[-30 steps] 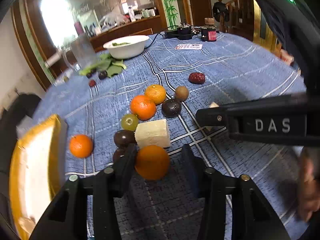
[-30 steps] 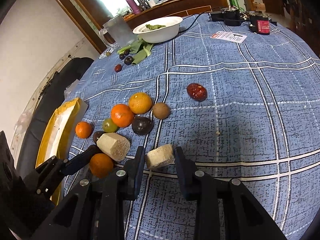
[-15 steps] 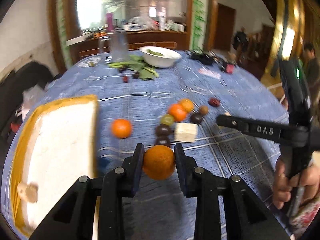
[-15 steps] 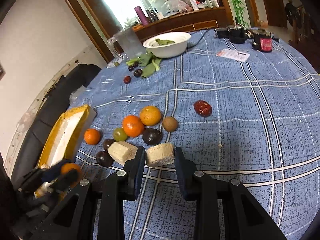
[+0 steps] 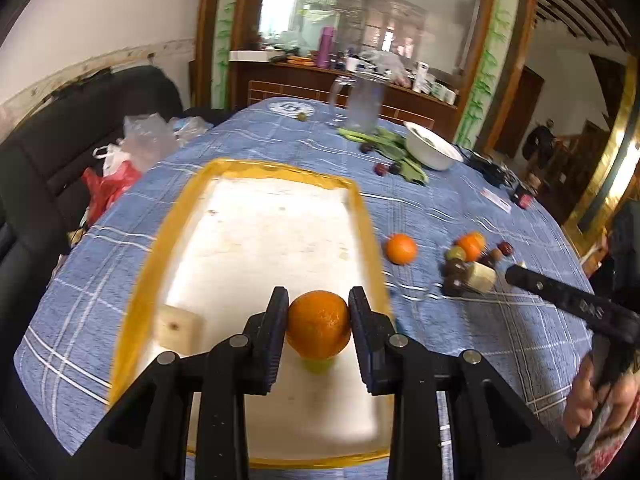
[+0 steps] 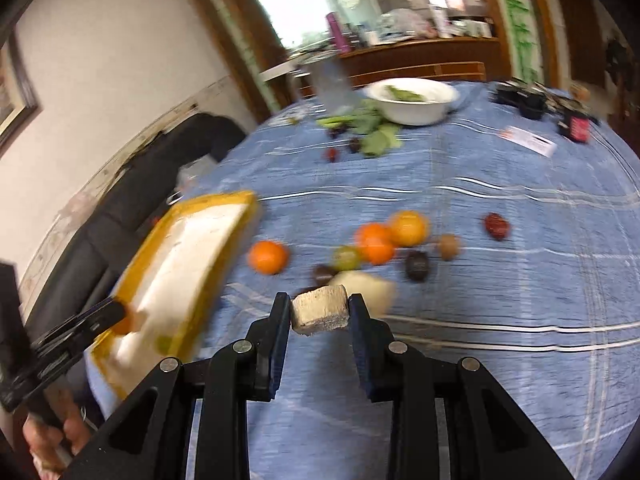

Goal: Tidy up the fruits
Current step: 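Carry the orange into the tray with the left tool while the right tool releases the cube there, then withdraw both open tools from the tray back toward the fruit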

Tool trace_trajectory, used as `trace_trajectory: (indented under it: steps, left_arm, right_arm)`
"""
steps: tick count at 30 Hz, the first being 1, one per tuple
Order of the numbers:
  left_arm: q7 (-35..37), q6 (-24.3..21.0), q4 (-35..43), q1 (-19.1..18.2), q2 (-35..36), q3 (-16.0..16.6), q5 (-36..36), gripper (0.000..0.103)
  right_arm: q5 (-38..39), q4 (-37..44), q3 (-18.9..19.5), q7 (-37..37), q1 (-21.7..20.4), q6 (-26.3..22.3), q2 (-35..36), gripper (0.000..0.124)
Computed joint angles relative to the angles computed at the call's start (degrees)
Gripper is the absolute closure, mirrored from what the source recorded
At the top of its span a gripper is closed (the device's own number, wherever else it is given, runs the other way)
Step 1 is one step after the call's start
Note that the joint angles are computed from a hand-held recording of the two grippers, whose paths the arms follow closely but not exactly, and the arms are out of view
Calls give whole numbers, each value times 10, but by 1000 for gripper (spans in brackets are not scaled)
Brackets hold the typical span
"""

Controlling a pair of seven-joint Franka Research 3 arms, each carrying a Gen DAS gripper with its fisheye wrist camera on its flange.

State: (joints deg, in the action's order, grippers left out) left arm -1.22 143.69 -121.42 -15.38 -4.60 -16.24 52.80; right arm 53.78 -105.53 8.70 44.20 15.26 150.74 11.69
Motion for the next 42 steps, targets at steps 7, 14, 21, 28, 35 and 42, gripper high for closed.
trace_trajectory:
  steps: [7, 14, 21, 28, 35, 42]
  left_arm:
    - [31, -12, -17, 15, -21, 6, -21, 73]
    - [87, 21, -12, 41, 2, 35, -110, 73]
    - [116, 25, -10, 55, 22, 45, -164, 72]
    - [116, 65, -32, 66, 16, 52, -180, 56]
    - [103, 81, -47, 74, -11, 44, -164, 48]
    - [79, 49, -38, 74, -46, 20, -112, 41]
  right_arm:
    - [-55, 29, 19, 19, 43, -13, 12, 92]
    - [-146, 72, 26, 65, 87, -11, 57, 92]
    - [-247, 142, 22, 134, 115, -35, 125, 91]
    - [-296, 178, 22, 167, 125, -35, 159, 91]
    - [-290, 201, 34, 163, 112, -43, 170, 82]
    - [-201, 160, 44, 117, 55, -28, 114, 82]
